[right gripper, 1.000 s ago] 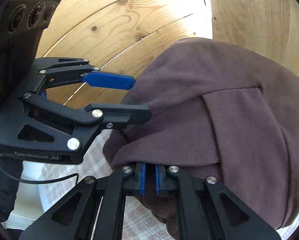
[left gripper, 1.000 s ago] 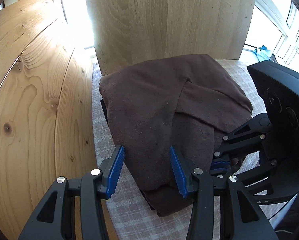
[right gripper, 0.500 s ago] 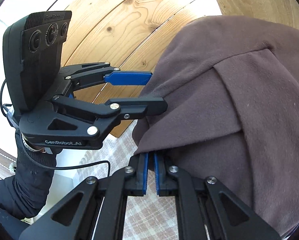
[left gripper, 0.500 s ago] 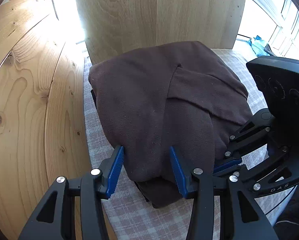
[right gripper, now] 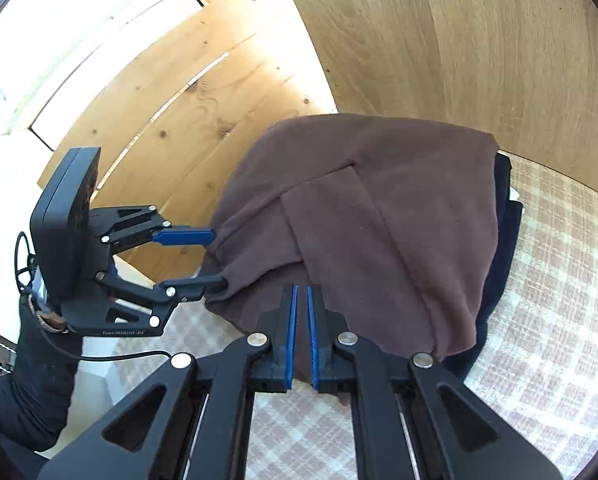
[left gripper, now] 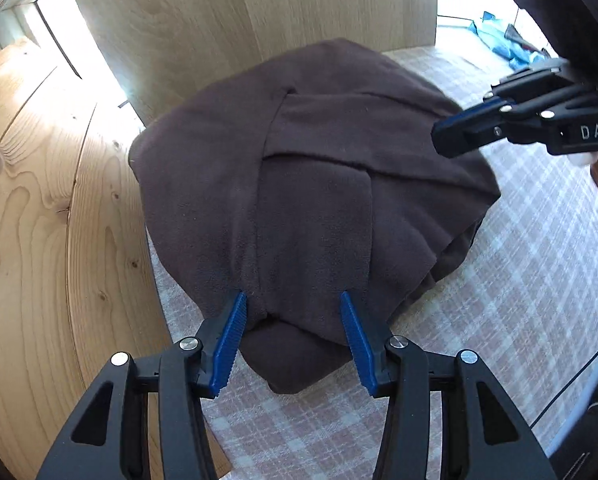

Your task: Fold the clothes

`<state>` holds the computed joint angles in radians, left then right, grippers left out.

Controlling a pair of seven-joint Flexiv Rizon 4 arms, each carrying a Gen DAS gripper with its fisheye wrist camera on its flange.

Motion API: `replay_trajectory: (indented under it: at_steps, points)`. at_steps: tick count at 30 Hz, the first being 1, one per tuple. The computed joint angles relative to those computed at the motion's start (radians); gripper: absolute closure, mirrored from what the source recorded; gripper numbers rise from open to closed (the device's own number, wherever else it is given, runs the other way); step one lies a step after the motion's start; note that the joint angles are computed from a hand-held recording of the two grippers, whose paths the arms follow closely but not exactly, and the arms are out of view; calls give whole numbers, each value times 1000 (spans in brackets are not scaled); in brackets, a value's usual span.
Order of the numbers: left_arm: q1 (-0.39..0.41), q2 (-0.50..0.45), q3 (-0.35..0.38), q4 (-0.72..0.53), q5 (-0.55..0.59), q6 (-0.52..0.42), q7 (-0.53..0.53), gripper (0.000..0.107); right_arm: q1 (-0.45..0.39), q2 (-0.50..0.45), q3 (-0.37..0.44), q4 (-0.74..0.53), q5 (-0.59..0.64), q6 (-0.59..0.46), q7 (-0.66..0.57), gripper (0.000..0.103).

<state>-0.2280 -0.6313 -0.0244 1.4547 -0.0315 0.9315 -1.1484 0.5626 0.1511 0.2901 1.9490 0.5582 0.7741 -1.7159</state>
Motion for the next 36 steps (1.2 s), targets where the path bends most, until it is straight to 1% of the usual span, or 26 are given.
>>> replay_trajectory:
  at_steps: [1,3,4,5,7,8,10,12,13,14,15,16,17,18,19,20,21,22,23,25,26,30,33,36]
  points:
    - [2,8,-3,21,-2,22,0,60,-1,-15,16,9,-73,2,26,96]
    - [15,29,-14,49,-21,10,10,59,-4,-30,17,18,-138,-52,47,96]
    - [22,39,-18,62,-30,-6,20,59,-7,-24,15,27,-127,-49,39,96]
    - [19,45,-12,69,-22,-18,22,56,-11,-12,9,33,-109,-50,32,96]
    - [9,57,7,79,3,-46,13,57,-18,6,-2,32,-104,-91,30,96]
    - [19,70,-2,98,-12,-39,14,59,-21,17,-1,37,-117,-109,33,96]
    - [38,95,-18,136,-46,-23,19,59,-26,47,2,48,-144,-129,41,96]
    - [68,124,-54,185,-124,32,26,59,-26,84,5,62,-151,-116,48,96]
    - [67,132,-56,198,-143,58,11,58,-20,104,9,80,-143,-88,33,96]
    - [67,140,-58,211,-161,83,-6,58,-13,111,18,98,-149,-60,28,94]
    - [65,149,-62,227,-180,109,-26,58,-10,110,30,106,-181,-59,53,90]
    - [76,162,-82,258,-221,142,-29,58,-3,90,43,105,-223,-75,90,83]
    - [86,175,-104,288,-266,176,-29,58,0,80,55,108,-273,-118,133,82]
    - [96,189,-127,318,-312,210,-27,56,-2,87,67,126,-323,-145,176,82]
    - [100,210,-145,352,-352,235,-27,53,-6,113,79,157,-358,-141,215,82]
    - [103,230,-164,386,-395,261,-25,46,-9,153,84,192,-368,-126,250,78]
    - [103,250,-180,416,-437,286,-22,42,-8,198,84,222,-358,-116,277,72]
    - [78,258,-164,421,-416,298,-40,42,-9,242,87,247,-359,-111,311,53]
    - [53,266,-147,424,-391,309,-62,41,-10,286,91,271,-361,-108,345,39]
    - [15,288,-121,443,-350,331,-107,35,-8,367,97,306,-374,-119,403,30]
    - [-3,298,-108,451,-326,341,-134,33,-6,402,101,318,-384,-133,427,29]
    - [-76,345,-33,482,-193,356,-308,32,4,525,114,345,-419,-164,508,25]
    - [-78,380,-40,517,-164,368,-367,32,17,591,113,346,-420,-207,547,24]
    - [-86,402,-40,537,-129,374,-423,31,13,621,144,339,-461,-251,589,24]
